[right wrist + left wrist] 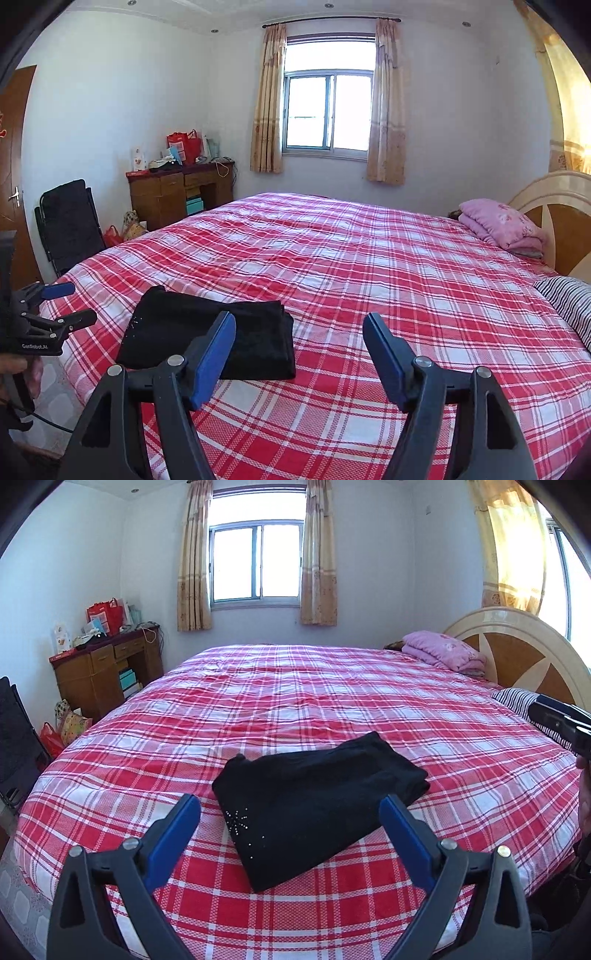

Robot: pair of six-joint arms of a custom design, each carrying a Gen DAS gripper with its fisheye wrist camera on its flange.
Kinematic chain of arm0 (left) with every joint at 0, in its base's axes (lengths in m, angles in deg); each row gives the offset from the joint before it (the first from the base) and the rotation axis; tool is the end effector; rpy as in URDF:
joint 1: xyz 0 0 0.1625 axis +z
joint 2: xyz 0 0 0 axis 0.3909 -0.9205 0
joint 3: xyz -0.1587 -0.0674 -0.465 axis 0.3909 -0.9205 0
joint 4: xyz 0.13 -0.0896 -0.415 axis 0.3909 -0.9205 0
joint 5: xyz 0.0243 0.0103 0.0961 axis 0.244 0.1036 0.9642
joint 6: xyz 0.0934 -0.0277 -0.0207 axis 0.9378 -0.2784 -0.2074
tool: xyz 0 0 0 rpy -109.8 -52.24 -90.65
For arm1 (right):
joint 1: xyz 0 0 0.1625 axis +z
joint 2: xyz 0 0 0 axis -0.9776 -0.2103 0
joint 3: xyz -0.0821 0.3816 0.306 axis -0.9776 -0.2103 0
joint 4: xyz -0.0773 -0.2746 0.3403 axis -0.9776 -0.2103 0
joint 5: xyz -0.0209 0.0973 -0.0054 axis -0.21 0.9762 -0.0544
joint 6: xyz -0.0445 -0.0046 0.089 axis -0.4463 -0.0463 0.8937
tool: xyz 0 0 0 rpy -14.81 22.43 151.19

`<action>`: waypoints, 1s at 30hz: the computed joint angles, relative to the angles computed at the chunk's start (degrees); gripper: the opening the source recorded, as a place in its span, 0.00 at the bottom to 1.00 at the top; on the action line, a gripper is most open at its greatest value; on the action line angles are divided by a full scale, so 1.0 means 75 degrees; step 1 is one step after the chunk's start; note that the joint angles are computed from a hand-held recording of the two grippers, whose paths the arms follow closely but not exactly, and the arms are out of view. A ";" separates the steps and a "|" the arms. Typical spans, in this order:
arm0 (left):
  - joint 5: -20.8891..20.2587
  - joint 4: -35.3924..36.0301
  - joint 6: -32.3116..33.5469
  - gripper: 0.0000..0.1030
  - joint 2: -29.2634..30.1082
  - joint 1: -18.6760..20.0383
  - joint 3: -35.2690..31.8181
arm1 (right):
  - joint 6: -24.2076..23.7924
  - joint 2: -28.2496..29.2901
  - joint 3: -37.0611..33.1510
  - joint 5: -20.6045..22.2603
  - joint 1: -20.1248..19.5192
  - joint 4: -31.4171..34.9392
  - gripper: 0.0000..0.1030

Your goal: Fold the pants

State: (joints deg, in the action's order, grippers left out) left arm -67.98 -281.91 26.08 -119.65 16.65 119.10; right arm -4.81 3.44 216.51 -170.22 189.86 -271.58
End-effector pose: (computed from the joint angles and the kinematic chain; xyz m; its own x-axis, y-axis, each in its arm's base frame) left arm -0.1153 -0.3928 0.1481 -0.7116 -0.2392 -0.6606 0.4834 0.5156 -0.7074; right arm 0.2919 -0.4432 0.0332 -0.5312 -0.5384 0.6542 -0.8472 0.3357 -0.4117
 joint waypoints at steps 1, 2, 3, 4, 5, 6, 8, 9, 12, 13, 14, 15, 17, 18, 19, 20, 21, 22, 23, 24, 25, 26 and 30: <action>0.0026 -0.0031 0.0025 0.97 0.0017 -0.0013 -0.0003 | -0.0026 0.0000 0.0010 -0.0006 0.0013 -0.0050 0.71; 0.0029 -0.0002 -0.0017 0.97 0.0028 -0.0027 0.0000 | -0.0030 -0.0008 0.0017 0.0006 0.0015 -0.0054 0.71; 0.0018 0.0042 -0.0057 0.97 0.0022 -0.0041 0.0004 | -0.0018 -0.0027 0.0027 0.0024 0.0014 -0.0036 0.72; 0.0018 0.0046 -0.0061 0.97 0.0026 -0.0044 0.0001 | -0.0005 -0.0035 0.0025 0.0031 0.0015 -0.0024 0.72; 0.0015 0.0064 -0.0064 0.97 0.0024 -0.0042 -0.0004 | -0.0002 -0.0035 0.0026 0.0033 0.0015 -0.0036 0.72; 0.0015 0.0097 -0.0091 0.97 0.0023 -0.0052 0.0001 | 0.0002 -0.0032 0.0022 0.0016 0.0022 -0.0042 0.72; 0.0042 0.0146 -0.0107 0.97 0.0036 -0.0073 -0.0002 | 0.0019 -0.0036 0.0025 0.0005 0.0032 -0.0038 0.72; 0.0061 0.0176 -0.0123 0.97 0.0036 -0.0088 -0.0002 | 0.0029 -0.0040 0.0033 0.0009 0.0036 -0.0051 0.72; 0.0076 0.0233 -0.0124 0.97 0.0015 -0.0138 0.0008 | 0.0033 -0.0051 0.0057 0.0032 0.0045 -0.0070 0.72; 0.0096 0.0194 -0.0076 0.97 0.0020 -0.0161 0.0011 | 0.0015 -0.0054 0.0063 0.0035 0.0053 -0.0072 0.72; 0.0124 0.0205 -0.0060 0.97 0.0020 -0.0172 0.0004 | -0.0011 -0.0053 0.0066 0.0034 0.0055 -0.0088 0.73; 0.0156 0.0243 -0.0080 0.97 0.0012 -0.0189 0.0011 | -0.0047 -0.0058 0.0072 0.0028 0.0055 -0.0125 0.73; 0.0184 0.0229 -0.0044 0.97 0.0015 -0.0208 0.0009 | -0.0064 -0.0067 0.0079 0.0029 0.0051 -0.0154 0.73; 0.0194 0.0244 -0.0044 0.97 0.0013 -0.0208 0.0007 | -0.0052 -0.0076 0.0078 0.0028 0.0044 -0.0134 0.73; 0.0196 0.0260 -0.0052 0.98 0.0013 -0.0206 0.0006 | -0.0044 -0.0080 0.0077 0.0027 0.0038 -0.0125 0.73; 0.0179 0.0248 -0.0032 0.98 0.0016 -0.0191 0.0000 | -0.0044 -0.0077 0.0073 0.0023 0.0034 -0.0126 0.73; 0.0167 0.0266 -0.0041 0.98 0.0020 -0.0174 -0.0006 | -0.0046 -0.0073 0.0066 0.0008 0.0038 -0.0123 0.73; 0.0147 0.0320 -0.0060 0.98 0.0011 -0.0153 -0.0013 | -0.0046 -0.0071 0.0064 0.0001 0.0044 -0.0120 0.73; 0.0135 0.0344 -0.0065 0.98 0.0014 -0.0137 -0.0019 | -0.0045 -0.0073 0.0065 0.0014 0.0041 -0.0120 0.73; 0.0131 0.0370 -0.0067 0.98 0.0017 -0.0125 -0.0026 | -0.0050 -0.0070 0.0064 0.0024 0.0036 -0.0127 0.73; 0.0136 0.0426 -0.0087 0.98 0.0015 -0.0111 -0.0035 | -0.0060 -0.0070 0.0066 0.0023 0.0036 -0.0135 0.73; 0.0138 0.0473 -0.0123 0.98 0.0011 -0.0111 -0.0033 | -0.0079 -0.0054 0.0058 0.0022 0.0037 -0.0155 0.73; 0.0189 0.0755 -0.0297 0.98 -0.0033 -0.0118 -0.0038 | -0.0092 -0.0043 0.0056 0.0018 0.0034 -0.0176 0.73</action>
State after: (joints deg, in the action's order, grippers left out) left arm -66.57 -276.25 23.86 -119.90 15.76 118.81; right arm -5.50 3.12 216.93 -170.09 190.12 -272.90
